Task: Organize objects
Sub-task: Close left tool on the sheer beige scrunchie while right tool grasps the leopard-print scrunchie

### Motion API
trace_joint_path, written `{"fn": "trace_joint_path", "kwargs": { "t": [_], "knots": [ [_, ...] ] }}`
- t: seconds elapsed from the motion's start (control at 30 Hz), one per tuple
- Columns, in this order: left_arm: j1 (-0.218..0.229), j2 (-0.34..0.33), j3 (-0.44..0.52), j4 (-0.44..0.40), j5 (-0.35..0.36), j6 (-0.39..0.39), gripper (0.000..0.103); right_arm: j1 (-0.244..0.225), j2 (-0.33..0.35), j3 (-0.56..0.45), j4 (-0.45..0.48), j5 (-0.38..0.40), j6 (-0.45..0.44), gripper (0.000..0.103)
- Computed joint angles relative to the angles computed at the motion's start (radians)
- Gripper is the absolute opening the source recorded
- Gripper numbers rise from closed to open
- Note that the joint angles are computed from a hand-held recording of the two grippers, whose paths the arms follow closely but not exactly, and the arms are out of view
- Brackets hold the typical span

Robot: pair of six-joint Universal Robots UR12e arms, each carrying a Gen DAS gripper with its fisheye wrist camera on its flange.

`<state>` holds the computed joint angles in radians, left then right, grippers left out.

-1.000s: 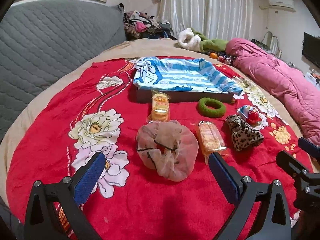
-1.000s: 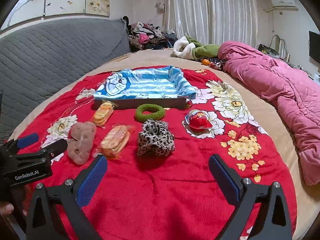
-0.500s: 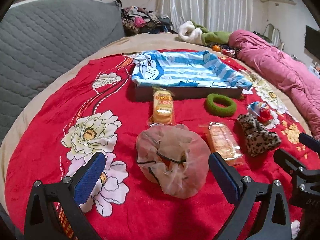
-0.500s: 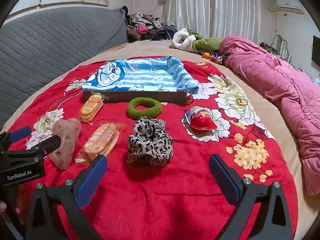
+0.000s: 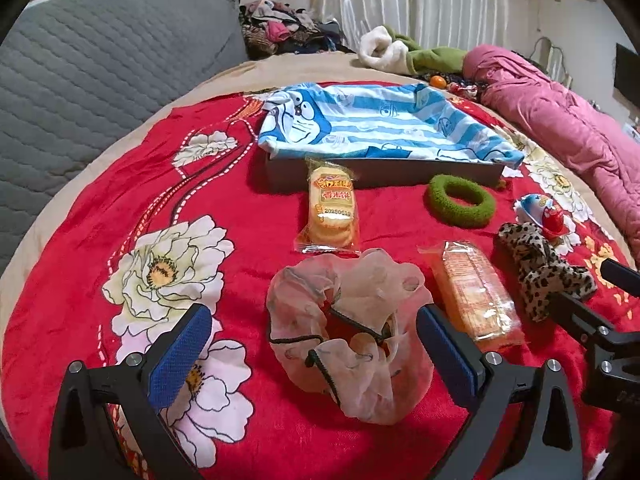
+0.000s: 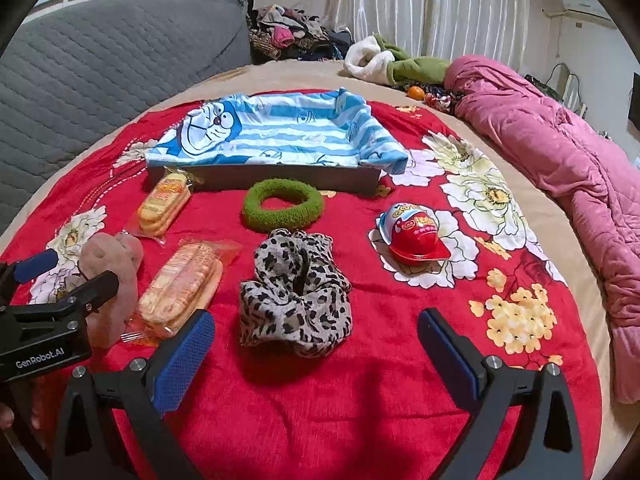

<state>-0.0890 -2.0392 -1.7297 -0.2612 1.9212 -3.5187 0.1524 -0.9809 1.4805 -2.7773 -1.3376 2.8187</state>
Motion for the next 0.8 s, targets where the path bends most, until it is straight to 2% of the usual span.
{"fn": "trace_joint_path", "kwargs": {
  "t": [0.33,0.4,0.43,0.47,0.6,0.7,0.8],
  "knots": [
    [0.015,-0.02,0.028,-0.071,-0.049,0.013,0.091,0.003,0.036,-0.049,0.065,-0.011,0.022,0.09],
    [0.018,-0.022,0.03,-0.075,-0.076,0.026,0.077,0.004,0.04,-0.054,0.062,-0.01,0.017,0.086],
    [0.021,-0.022,0.028,-0.072,-0.096,0.035,0.062,0.004,0.042,-0.058,0.071,-0.006,0.016,0.082],
    [0.024,-0.022,0.03,-0.079,-0.121,0.043,0.057,0.003,0.044,-0.063,0.083,0.002,0.017,0.08],
    [0.027,-0.021,0.027,-0.076,-0.137,0.04,0.056,0.001,0.05,-0.078,0.116,0.034,0.012,0.068],
    [0.037,-0.014,0.016,-0.059,-0.18,0.032,0.044,0.0,0.05,-0.079,0.124,0.058,0.002,0.057],
    [0.04,-0.013,0.01,-0.038,-0.197,0.04,0.028,-0.001,0.049,-0.078,0.13,0.075,-0.008,0.047]
  ]
}}
